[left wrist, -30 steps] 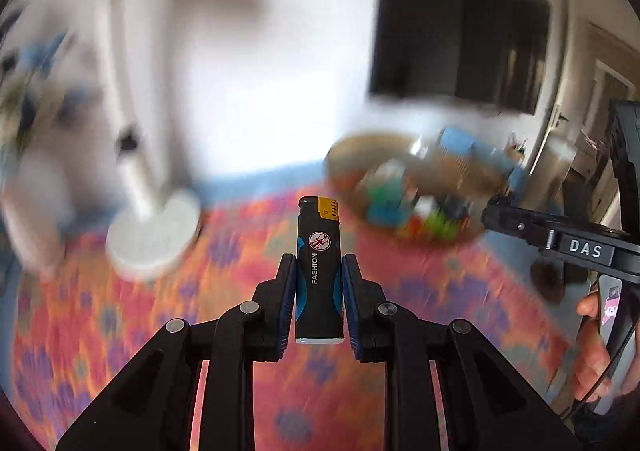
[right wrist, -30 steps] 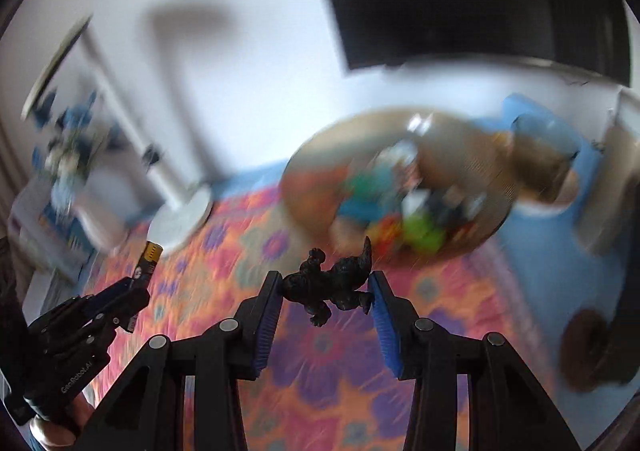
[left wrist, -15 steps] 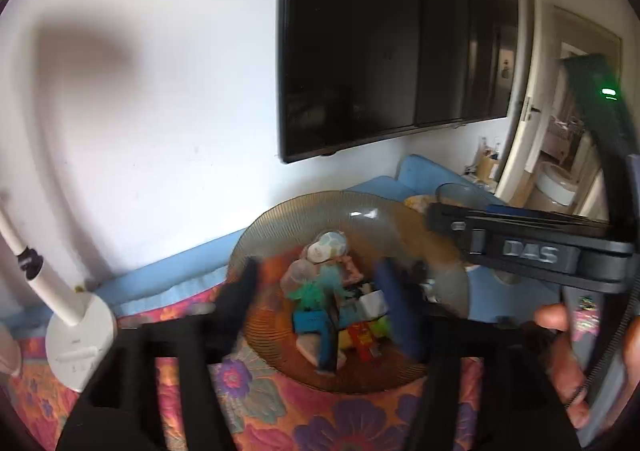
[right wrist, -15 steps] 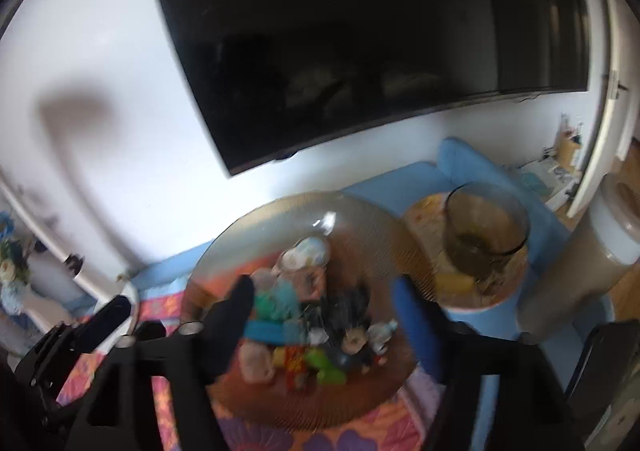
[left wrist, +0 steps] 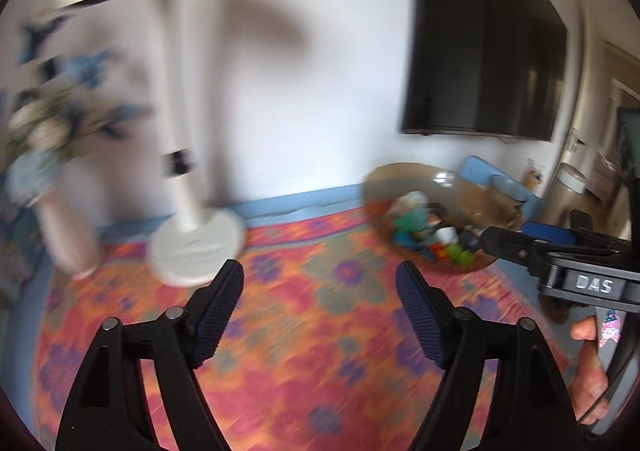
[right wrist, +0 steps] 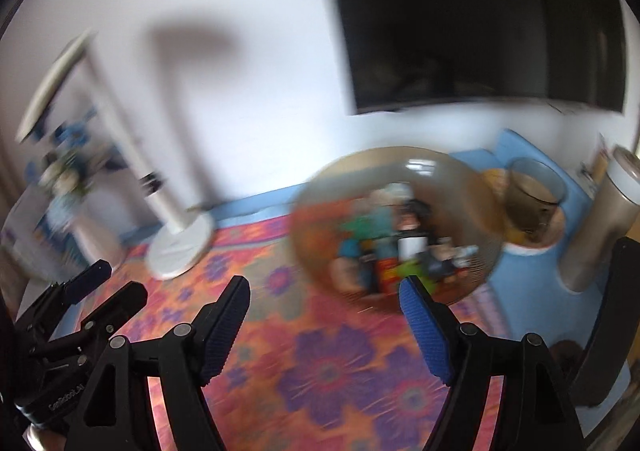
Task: Organize rigid objects
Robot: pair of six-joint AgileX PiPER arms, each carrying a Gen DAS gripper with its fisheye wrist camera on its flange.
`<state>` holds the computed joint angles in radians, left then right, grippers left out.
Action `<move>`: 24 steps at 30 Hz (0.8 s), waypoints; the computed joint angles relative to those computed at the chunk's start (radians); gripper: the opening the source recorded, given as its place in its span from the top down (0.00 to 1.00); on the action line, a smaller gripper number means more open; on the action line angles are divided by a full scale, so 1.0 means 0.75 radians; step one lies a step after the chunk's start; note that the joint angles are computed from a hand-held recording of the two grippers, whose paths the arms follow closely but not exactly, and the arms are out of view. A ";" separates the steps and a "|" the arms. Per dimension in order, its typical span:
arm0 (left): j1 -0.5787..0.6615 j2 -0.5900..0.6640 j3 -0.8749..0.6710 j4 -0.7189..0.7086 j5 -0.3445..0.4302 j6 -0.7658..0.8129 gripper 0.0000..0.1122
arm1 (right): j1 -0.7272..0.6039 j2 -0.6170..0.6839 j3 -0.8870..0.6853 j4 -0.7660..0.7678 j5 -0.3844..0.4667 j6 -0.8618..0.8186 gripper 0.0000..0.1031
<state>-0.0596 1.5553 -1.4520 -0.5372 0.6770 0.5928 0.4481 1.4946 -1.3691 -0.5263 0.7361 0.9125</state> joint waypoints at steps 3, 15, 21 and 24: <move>0.169 -0.124 0.215 -0.116 -0.039 0.108 0.31 | 0.197 0.039 -0.003 -0.156 0.046 0.159 0.15; 0.411 -0.029 0.584 -0.560 -0.224 0.585 0.26 | 0.451 0.298 0.163 -0.355 -0.089 0.440 0.15; 0.330 -0.013 0.611 -0.471 -0.315 0.557 0.26 | 0.458 0.335 0.274 -0.636 -0.083 0.765 0.13; 0.309 -0.054 0.667 -0.544 -0.383 0.654 0.26 | 0.396 0.308 0.344 -0.652 -0.177 0.853 0.13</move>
